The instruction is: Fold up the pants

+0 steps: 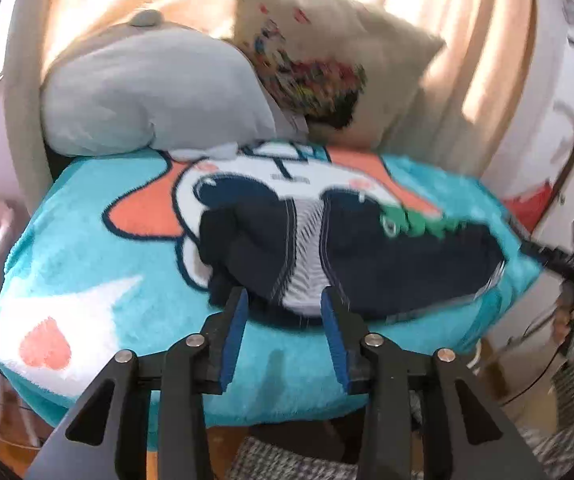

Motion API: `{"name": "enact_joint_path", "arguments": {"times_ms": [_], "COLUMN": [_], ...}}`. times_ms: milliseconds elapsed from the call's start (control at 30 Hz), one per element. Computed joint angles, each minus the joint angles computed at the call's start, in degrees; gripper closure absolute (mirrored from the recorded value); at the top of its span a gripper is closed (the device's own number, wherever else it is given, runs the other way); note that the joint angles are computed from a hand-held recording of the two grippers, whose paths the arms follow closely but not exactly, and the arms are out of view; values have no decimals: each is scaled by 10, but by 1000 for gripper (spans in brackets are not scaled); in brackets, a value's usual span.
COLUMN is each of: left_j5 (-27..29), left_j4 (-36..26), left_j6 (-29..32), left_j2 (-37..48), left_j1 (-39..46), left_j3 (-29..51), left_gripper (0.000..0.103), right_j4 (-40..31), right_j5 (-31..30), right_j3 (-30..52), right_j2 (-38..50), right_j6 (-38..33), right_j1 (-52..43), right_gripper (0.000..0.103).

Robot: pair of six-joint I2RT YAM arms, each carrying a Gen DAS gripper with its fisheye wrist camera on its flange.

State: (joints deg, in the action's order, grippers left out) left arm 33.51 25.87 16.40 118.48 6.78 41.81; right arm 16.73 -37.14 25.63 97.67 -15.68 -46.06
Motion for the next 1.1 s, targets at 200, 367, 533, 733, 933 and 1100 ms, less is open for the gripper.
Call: {"name": "enact_joint_path", "arguments": {"times_ms": [200,367,533,733,933,1100], "left_j5": [7,-6,-14,-24,-92,-91], "left_j4": [11,5,10,-4,-35,-48], "left_j6": [-46,-73,-113,-145,-152,-152], "left_j2": [4,18,29,35,31,30], "left_j1": [-10,-17,-12,-20,-92,-134], "left_j3": [11,33,50,74,110,116], "left_gripper": [64,64,64,64,61,60], "right_j4": [-34,-28,-33,-29,2,66], "right_j5": [35,64,118,160,207,204], "right_j3": [137,175,191,222,219,139], "right_j2": [158,203,161,155,208,127], "right_j6": [85,111,102,97,90,108], "right_j1": [48,87,109,109,90,46], "right_gripper": [29,79,83,83,48,40]}}
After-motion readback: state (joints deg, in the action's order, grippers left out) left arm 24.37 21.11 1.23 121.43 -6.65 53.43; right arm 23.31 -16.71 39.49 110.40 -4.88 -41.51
